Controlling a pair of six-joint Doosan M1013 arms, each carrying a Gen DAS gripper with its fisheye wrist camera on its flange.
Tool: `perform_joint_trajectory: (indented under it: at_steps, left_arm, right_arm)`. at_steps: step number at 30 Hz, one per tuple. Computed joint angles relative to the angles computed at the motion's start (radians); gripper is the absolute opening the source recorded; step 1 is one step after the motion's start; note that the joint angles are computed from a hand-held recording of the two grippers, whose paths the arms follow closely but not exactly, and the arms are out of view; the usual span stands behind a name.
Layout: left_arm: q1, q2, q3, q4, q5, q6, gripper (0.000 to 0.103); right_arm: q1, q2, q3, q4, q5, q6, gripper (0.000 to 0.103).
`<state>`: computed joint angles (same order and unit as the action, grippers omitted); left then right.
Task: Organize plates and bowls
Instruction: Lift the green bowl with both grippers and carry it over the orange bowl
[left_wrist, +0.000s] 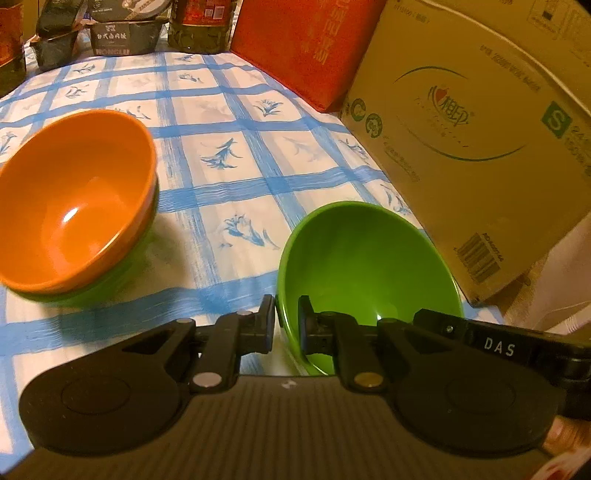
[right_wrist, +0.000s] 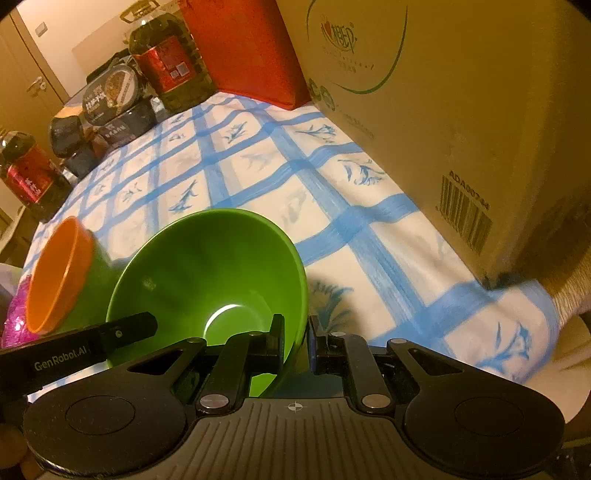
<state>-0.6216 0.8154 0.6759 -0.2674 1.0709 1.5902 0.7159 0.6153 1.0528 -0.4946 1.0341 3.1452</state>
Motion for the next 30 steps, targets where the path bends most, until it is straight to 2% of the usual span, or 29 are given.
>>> perform_joint_trajectory:
  at_steps: [16,30]
  left_arm:
    - [0.042,-0.169,0.225,-0.02,-0.101,0.032,0.011]
    - [0.108,-0.275,0.378,-0.001,-0.173,-0.018,0.011]
  right_arm:
    - [0.074,0.04,-0.126,-0.029,0.058,-0.033,0.012]
    - [0.103,0.149,-0.329,0.044,0.086,-0.179,0.012]
